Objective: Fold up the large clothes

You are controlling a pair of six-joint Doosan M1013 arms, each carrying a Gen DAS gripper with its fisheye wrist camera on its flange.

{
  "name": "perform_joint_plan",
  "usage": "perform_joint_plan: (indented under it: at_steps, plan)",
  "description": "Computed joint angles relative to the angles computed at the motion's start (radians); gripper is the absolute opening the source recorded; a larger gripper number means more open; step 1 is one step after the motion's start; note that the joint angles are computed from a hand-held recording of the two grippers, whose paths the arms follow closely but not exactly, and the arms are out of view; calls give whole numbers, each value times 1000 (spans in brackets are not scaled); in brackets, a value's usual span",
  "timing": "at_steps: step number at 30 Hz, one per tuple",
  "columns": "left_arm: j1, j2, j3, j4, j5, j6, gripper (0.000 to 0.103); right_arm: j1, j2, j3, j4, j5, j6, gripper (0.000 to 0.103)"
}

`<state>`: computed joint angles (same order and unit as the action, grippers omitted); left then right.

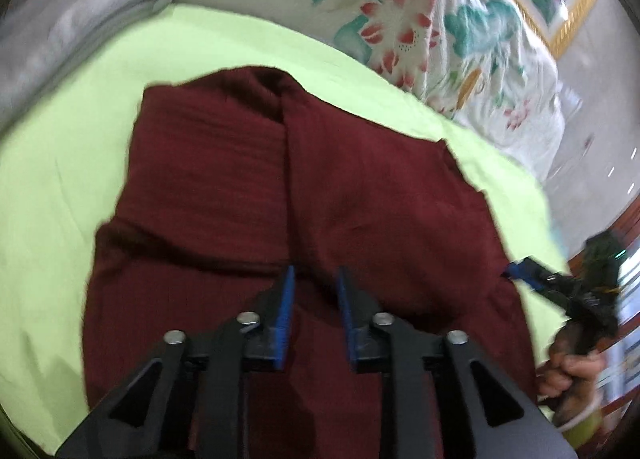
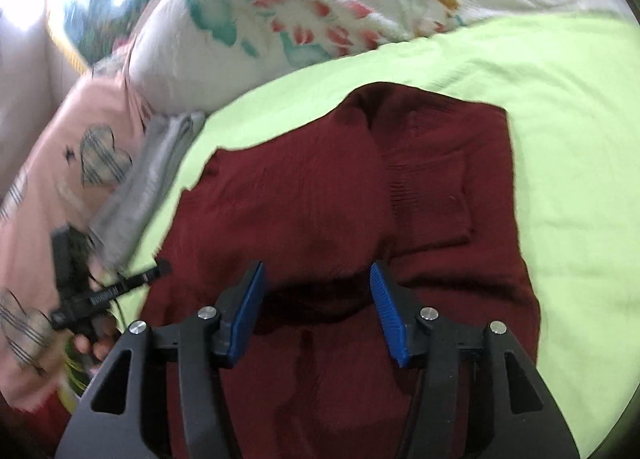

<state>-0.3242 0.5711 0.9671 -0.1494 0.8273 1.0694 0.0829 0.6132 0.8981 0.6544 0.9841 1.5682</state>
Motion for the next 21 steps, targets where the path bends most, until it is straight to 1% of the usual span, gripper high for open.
perform_joint_plan:
  at_steps: [1,3,4,5,6,8,10,11,12,13,14,15,16,17,18,19,20,21]
  plan:
    - [8,0,2,-53,-5,16,31,-4,2,-1,3,-2,17,55]
    - [24,9,-2,-179,-12,59,40,-10,11,-11,4,-3,63,55]
    - [29,18,-14,-217,-3,70,44,-12,17,-17,12,-4,74,55]
    - [29,26,-25,-223,9,68,46,-14,23,-24,22,-2,76,55]
    - [29,41,-50,-213,35,58,48,-14,31,-34,31,3,78,55]
    - [28,60,-77,-201,67,45,48,-10,51,-65,28,25,85,55]
    - [34,86,-108,-239,108,46,48,-4,67,-90,10,45,101,55]
    - [37,102,-125,-266,126,52,46,-1,79,-109,-8,62,120,55]
    - [37,107,-129,-274,126,58,42,2,90,-125,-20,79,136,55]
    - [36,109,-131,-279,120,71,29,4,102,-140,-31,98,158,55]
    - [35,114,-136,-285,118,89,19,4,109,-149,-35,111,170,52]
    - [35,117,-138,-294,117,104,7,5,118,-159,-28,126,174,46]
    - [31,116,-140,-282,109,115,6,6,130,-176,-20,148,172,23]
    - [27,112,-137,-261,100,116,6,7,136,-188,-16,159,170,7]
    - [22,105,-135,-233,86,124,6,7,133,-185,-3,144,157,7]
    - [19,95,-128,-214,64,128,6,4,120,-167,27,101,126,7]
    - [18,82,-115,-202,29,134,5,0,107,-148,61,62,97,7]
    - [21,61,-91,-202,-26,143,5,-7,88,-116,124,3,50,7]
